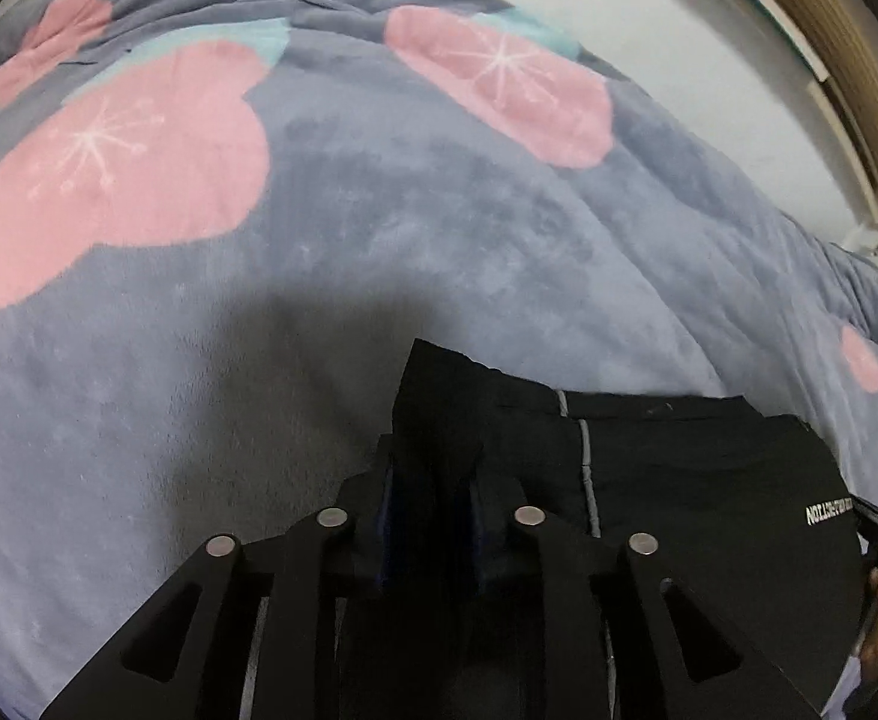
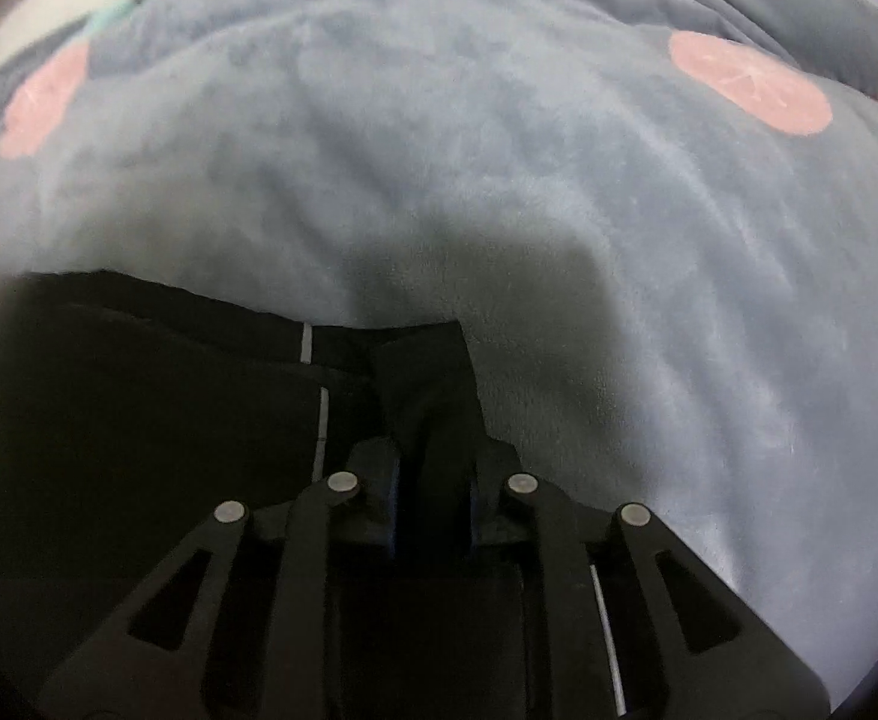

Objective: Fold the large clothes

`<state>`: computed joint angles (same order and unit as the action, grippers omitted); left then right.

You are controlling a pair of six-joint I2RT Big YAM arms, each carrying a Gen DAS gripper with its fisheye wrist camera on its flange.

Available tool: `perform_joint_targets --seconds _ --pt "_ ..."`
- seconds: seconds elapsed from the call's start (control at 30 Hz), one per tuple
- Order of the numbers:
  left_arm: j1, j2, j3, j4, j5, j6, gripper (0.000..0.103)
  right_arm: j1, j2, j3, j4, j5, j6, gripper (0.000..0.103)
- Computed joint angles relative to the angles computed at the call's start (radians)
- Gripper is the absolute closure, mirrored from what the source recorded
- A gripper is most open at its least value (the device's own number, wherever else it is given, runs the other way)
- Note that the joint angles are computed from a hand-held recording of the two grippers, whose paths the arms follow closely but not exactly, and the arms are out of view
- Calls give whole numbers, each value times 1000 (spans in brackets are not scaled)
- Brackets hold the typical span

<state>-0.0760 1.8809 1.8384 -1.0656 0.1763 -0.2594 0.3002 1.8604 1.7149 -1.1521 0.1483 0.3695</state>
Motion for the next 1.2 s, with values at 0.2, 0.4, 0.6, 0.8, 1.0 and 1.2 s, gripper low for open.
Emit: perform_joint_targets --seconds 0.2,0.4,0.6,0.8,1.0,1.2 --pt "33 -24 3 -18 5 -18 46 0 -14 18 -35 15 -20 74" --pt "45 -182 -60 0 -88 -2 46 -8 -195 -68 -4 1 57 54" --pt "-63 -376 -183 41 -92 17 47 98 -329 -114 -41 -32 140 52" --pt "-265 -438 -275 30 -209 9 47 260 -328 -118 -62 -17 157 53" --pt "-344 -391 -316 -22 -242 -67 47 298 -262 -127 -59 -8 158 52" --pt "-351 -340 -358 -15 -276 -65 44 317 -208 -145 -64 31 145 52"
